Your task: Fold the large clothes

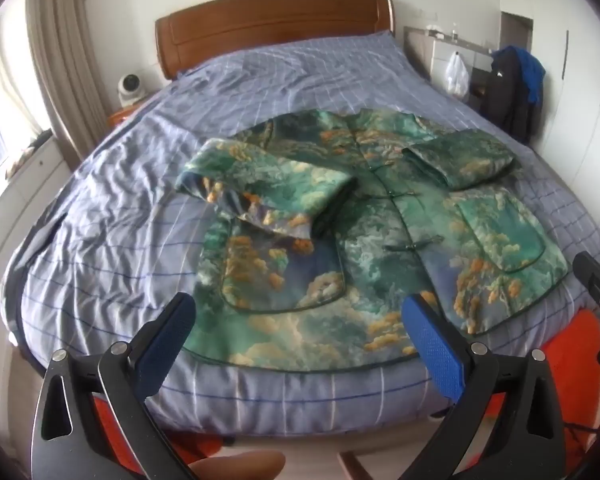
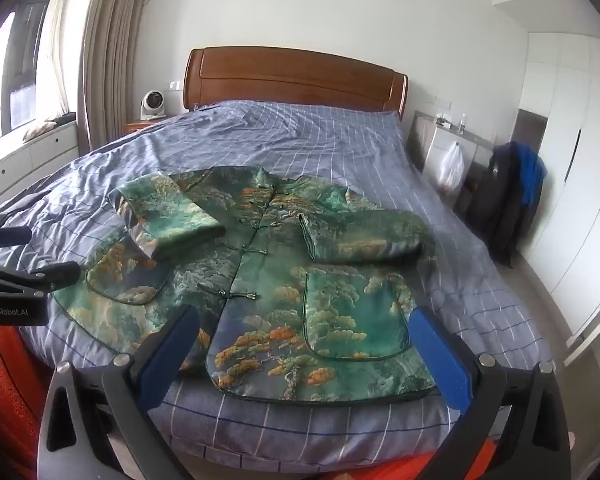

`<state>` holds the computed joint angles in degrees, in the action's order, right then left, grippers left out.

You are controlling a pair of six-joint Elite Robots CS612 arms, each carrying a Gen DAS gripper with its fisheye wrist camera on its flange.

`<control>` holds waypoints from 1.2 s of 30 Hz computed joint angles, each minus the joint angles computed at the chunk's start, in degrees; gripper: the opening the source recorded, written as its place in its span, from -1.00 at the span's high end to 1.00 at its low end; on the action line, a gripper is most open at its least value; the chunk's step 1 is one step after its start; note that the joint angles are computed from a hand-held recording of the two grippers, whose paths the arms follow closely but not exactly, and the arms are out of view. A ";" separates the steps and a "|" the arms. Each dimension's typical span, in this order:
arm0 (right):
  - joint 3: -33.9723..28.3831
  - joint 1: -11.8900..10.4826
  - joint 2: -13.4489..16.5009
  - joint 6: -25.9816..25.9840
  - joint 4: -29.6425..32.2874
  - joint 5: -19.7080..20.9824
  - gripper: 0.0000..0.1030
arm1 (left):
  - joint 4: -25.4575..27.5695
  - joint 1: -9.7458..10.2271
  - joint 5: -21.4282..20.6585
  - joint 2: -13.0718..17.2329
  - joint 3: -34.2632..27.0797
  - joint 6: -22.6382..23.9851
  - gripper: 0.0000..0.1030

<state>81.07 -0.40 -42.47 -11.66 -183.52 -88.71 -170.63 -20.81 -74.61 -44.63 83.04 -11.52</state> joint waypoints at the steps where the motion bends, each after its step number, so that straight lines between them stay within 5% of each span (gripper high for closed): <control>1: 0.00 -0.03 -0.05 -0.03 0.25 0.07 -1.00 | -0.19 -0.12 0.65 0.00 0.08 0.28 -1.00; 5: -0.66 -0.44 -0.09 1.20 2.65 1.40 -1.00 | -0.54 -1.16 2.92 0.38 0.60 0.97 -1.00; 14: 0.01 -0.21 -0.05 1.28 1.95 1.53 -1.00 | 3.17 -0.10 -0.84 0.25 -0.58 0.78 -1.00; 36: -0.27 -0.16 0.09 1.06 2.62 2.96 -1.00 | 6.93 -0.18 -0.72 0.35 -1.64 1.21 -1.00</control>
